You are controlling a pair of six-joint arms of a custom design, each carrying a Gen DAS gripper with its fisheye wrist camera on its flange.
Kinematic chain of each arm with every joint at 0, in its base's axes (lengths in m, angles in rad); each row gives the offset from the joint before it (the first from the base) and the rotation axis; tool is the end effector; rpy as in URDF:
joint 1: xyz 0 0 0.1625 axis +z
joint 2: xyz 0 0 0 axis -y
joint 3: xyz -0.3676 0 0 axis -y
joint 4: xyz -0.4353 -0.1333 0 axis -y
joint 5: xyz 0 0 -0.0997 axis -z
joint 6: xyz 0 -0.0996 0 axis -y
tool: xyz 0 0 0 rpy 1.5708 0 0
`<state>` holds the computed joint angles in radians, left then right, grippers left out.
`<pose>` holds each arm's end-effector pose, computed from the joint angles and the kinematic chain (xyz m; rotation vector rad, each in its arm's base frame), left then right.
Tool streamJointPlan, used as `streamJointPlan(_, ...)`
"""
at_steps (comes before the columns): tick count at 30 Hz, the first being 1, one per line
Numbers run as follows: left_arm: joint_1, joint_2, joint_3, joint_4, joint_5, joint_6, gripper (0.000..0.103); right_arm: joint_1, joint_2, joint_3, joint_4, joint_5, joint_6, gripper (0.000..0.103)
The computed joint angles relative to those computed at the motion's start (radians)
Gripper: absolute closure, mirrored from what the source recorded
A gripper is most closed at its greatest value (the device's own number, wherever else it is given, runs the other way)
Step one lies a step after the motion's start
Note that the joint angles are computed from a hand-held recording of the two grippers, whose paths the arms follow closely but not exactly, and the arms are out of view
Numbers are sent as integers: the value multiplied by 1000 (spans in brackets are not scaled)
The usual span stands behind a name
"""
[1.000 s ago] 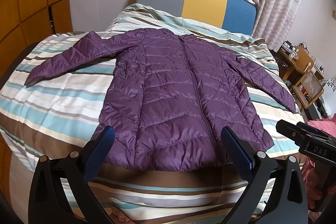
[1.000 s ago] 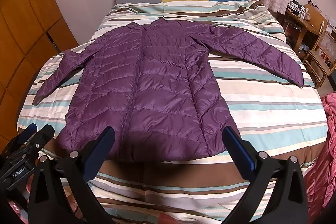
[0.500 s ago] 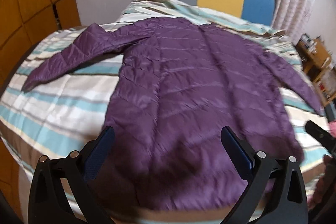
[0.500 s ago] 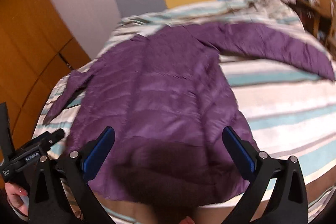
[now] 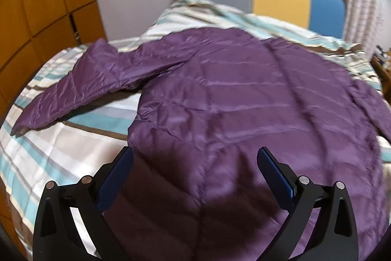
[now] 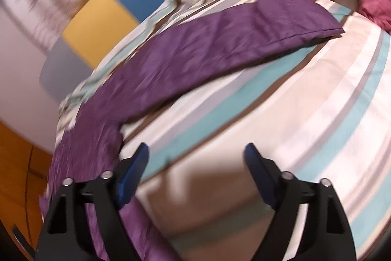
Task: Fold large clothes
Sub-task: 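Grasp the purple jacket's sleeve cuff with the right tool and lift it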
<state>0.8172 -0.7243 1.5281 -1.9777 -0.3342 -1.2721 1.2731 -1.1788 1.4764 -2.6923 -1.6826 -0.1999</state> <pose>-0.2836 -0.6345 0.0240 -0.2346 1.9932 -0.9874 -0.0876 -0.7021 0.3805 -0.1929 -2.6251 1.0781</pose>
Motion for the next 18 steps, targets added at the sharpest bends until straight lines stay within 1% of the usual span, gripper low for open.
streamJointPlan(1,11,0,-1,-1,-3,-7,3,-5,25,-36,-3,-7,22,29)
streamJointPlan(3,32,-6,-7,55,-26,-78,3,-11,63,-98,-4,-25,64,33)
streamJointPlan(4,40,-14,6,31,-39,-80,3,-14,80,-123,-6,-25,85,34)
streamJointPlan(5,46,-27,33,-34,-51,-60,3,-20,97,-151,-6,-20,99,35)
streamJointPlan(7,50,-41,67,-118,-58,-32,3,-29,124,-191,-27,-24,118,35)
streamJointPlan(9,44,-40,73,-111,-48,-43,3,-35,143,-223,-49,-35,129,35)
streamJointPlan(11,36,-32,62,-49,-38,-81,3,-38,177,-274,-55,-49,154,35)
streamJointPlan(12,34,-29,60,-40,-37,-87,3,-41,184,-283,-60,-52,167,35)
streamJointPlan(14,33,-32,74,-72,-40,-69,3,-46,210,-321,-76,-48,204,35)
streamJointPlan(15,33,-36,85,-102,-42,-54,3,-47,221,-331,-101,-47,208,35)
streamJointPlan(17,32,-38,103,-150,-42,-31,3,-45,236,-348,-129,-67,216,36)
streamJointPlan(18,32,-35,103,-158,-41,-26,3,-47,244,-359,-139,-70,225,37)
